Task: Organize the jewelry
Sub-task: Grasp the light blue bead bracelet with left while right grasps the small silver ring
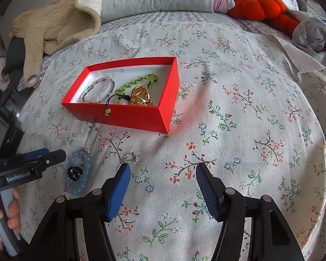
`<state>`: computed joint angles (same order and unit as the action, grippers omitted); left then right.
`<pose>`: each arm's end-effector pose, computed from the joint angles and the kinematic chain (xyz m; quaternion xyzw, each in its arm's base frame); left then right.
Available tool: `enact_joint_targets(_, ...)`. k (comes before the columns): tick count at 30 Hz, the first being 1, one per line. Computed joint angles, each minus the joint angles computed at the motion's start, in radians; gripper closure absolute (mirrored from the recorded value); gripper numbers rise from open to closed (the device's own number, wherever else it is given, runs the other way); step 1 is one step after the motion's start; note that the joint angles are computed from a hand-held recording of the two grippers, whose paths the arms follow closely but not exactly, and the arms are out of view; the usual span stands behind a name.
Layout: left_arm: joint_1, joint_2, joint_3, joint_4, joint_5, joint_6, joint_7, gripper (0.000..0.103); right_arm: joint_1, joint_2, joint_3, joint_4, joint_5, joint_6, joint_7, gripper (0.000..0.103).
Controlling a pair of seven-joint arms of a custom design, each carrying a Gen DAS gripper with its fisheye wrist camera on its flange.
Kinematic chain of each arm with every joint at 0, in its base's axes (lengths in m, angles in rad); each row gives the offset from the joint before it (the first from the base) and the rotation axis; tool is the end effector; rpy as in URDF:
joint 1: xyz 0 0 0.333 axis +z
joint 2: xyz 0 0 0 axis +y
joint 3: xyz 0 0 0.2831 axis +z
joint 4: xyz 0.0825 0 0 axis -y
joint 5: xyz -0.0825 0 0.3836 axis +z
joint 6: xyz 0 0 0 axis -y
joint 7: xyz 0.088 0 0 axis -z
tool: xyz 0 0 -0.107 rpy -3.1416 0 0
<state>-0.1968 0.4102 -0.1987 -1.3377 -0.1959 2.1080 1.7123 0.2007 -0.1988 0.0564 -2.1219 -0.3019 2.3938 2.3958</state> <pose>0.6517 -0.2546 0.5103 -0.5237 0.8224 -0.2222 0.0091 0.5231 0.1365 0.5166 -0.5356 0.8020 -0.1823 0.1914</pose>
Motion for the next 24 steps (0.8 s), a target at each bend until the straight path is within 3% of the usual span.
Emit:
enact_joint_targets(6,0.006,0.037,-0.028,0.050,-0.068,-0.030,0.052,0.058,-0.001,0.007,-0.004,0.005,0.013,-0.013,-0.001,0.039)
enact_joint_targets(19,-0.033,0.130,-0.029,0.161,-0.056,-0.064,0.046,0.071,-0.006,0.004,-0.008,0.000,0.029,-0.031,-0.004,0.039)
enact_joint_targets(22,-0.041,0.138,-0.027,0.170,-0.044,-0.068,0.048,0.077,-0.008,0.000,-0.009,-0.004,0.030,-0.034,-0.002,0.039)
enact_joint_targets(24,-0.047,0.141,-0.026,0.172,-0.035,-0.067,0.046,0.086,-0.008,-0.001,-0.008,-0.005,0.031,-0.037,0.000,0.039)
